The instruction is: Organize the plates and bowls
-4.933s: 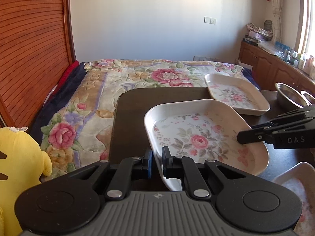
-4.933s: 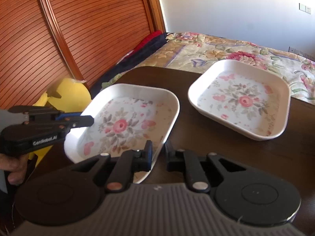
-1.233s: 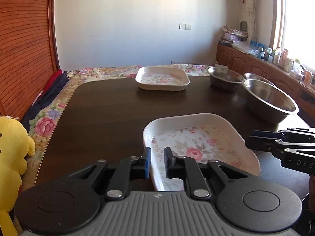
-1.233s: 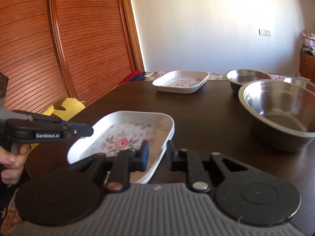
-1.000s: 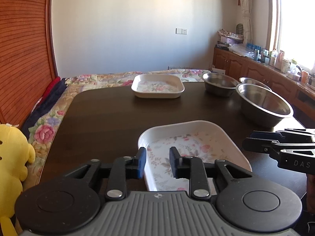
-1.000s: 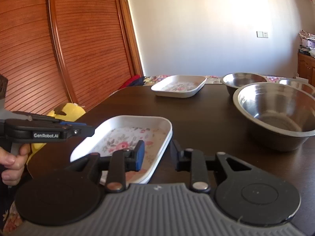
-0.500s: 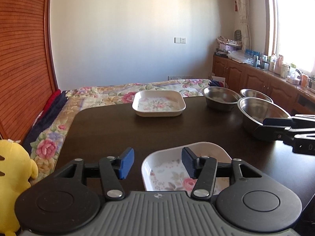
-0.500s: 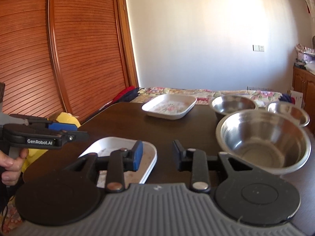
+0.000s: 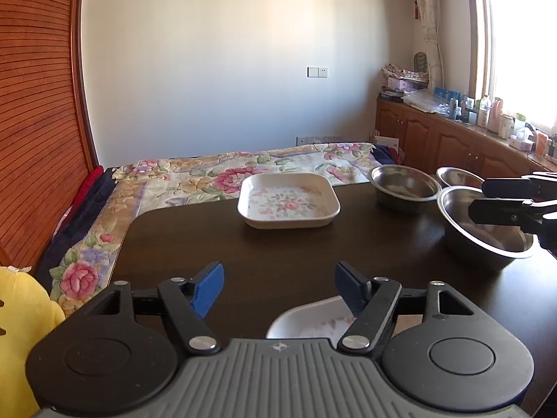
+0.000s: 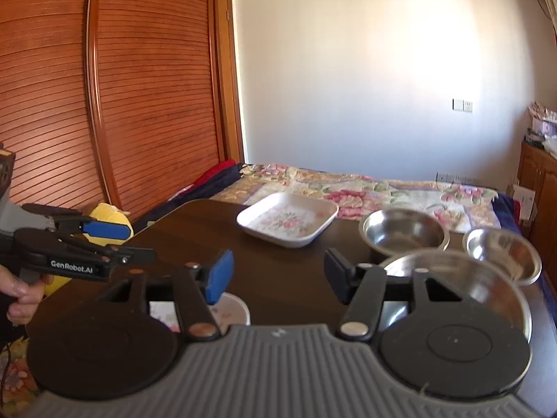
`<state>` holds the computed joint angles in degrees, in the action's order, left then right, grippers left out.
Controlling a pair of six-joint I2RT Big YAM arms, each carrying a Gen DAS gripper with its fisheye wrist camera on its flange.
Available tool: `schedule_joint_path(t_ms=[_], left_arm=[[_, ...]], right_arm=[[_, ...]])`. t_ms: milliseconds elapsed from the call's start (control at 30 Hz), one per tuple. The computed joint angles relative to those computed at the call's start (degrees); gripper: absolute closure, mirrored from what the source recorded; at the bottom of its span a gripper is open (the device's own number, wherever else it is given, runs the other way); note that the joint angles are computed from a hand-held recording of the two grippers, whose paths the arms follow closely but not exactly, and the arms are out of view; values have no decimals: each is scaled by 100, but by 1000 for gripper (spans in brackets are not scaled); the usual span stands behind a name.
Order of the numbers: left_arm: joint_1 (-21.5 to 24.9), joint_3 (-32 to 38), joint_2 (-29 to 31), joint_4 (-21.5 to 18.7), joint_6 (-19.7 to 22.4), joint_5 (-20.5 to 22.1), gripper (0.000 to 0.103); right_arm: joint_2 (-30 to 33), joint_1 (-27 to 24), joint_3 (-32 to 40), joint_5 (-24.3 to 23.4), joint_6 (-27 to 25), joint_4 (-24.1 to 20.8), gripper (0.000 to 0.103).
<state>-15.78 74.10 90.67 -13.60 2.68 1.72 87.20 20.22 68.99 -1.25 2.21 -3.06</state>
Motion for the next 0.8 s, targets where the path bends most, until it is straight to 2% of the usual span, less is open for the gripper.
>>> schedule_joint_path(t_ms=[333, 800], left_arm=[[129, 656, 440, -145, 134, 164, 17], [302, 1922, 1396, -658, 415, 410, 19]], right_arm=[[393, -154, 864, -250, -211, -753, 39], [1623, -289, 2850, -565, -314, -2469, 40]])
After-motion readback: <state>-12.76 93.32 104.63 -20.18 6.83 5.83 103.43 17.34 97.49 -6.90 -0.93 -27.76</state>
